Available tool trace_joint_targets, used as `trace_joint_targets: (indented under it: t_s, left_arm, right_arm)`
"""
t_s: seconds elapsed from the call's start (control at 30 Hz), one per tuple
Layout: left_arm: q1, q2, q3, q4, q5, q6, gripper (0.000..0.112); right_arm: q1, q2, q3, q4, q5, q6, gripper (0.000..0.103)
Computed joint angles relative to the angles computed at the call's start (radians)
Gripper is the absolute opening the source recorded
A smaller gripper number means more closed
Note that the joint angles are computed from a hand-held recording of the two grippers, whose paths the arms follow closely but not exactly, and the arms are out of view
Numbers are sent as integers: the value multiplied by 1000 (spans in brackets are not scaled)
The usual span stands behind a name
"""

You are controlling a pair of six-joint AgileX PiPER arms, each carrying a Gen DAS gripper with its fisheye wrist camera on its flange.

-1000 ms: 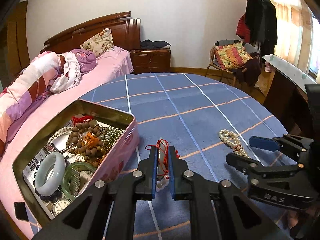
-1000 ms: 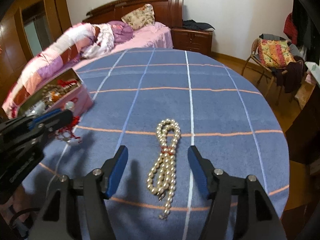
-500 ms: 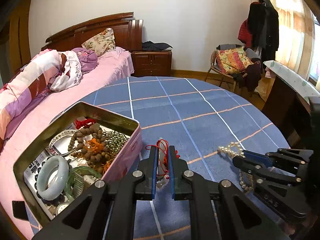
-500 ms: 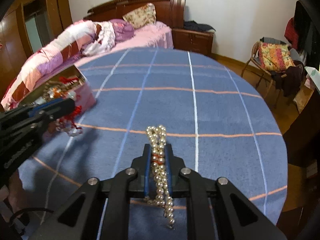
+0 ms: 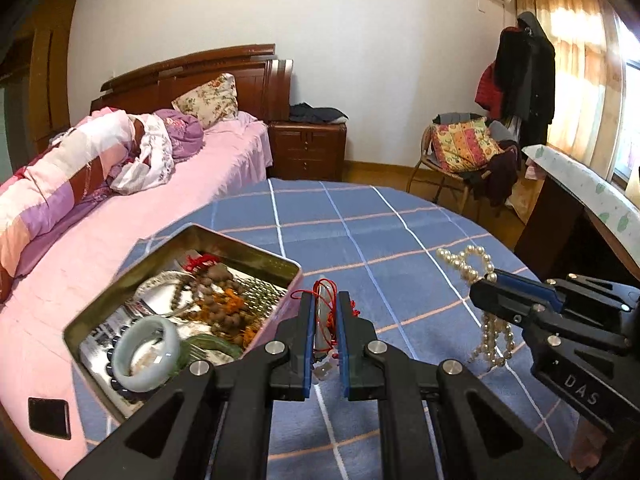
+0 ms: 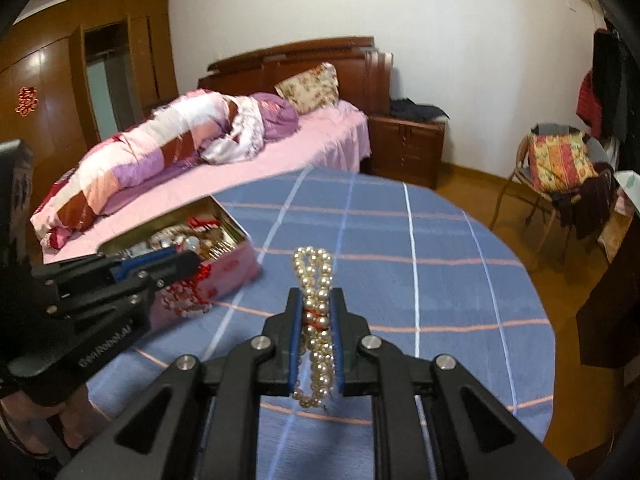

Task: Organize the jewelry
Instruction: 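Carry the pearls and tassel charm over the tin and release both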

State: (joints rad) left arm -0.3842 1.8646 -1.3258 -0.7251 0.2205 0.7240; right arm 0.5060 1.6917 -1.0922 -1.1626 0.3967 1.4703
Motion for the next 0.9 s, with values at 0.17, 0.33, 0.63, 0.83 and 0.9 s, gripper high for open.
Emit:
trace_joint_targets:
  t_s: [0.17,0.33,0.63,0.83,0.9]
  left_arm:
    - [35,-25,8,-73,13,66,9]
    - [64,-44,16,-121,20,107,9]
    - [114,-74,31,-180,9,166,9]
    - [158,-83,30,-197,11,177,9]
    - [171,-82,25,-187,16,165,9]
  right_arm:
    - [39,8,-45,-22,15,-14,15]
    - [56,18,-74,-38,7,-26,15]
    - [81,68,-165,3,-5,-111,15]
    - [102,112,-242,46,-10,-191,15]
    - [109,131,-274,72,-10,-230,15]
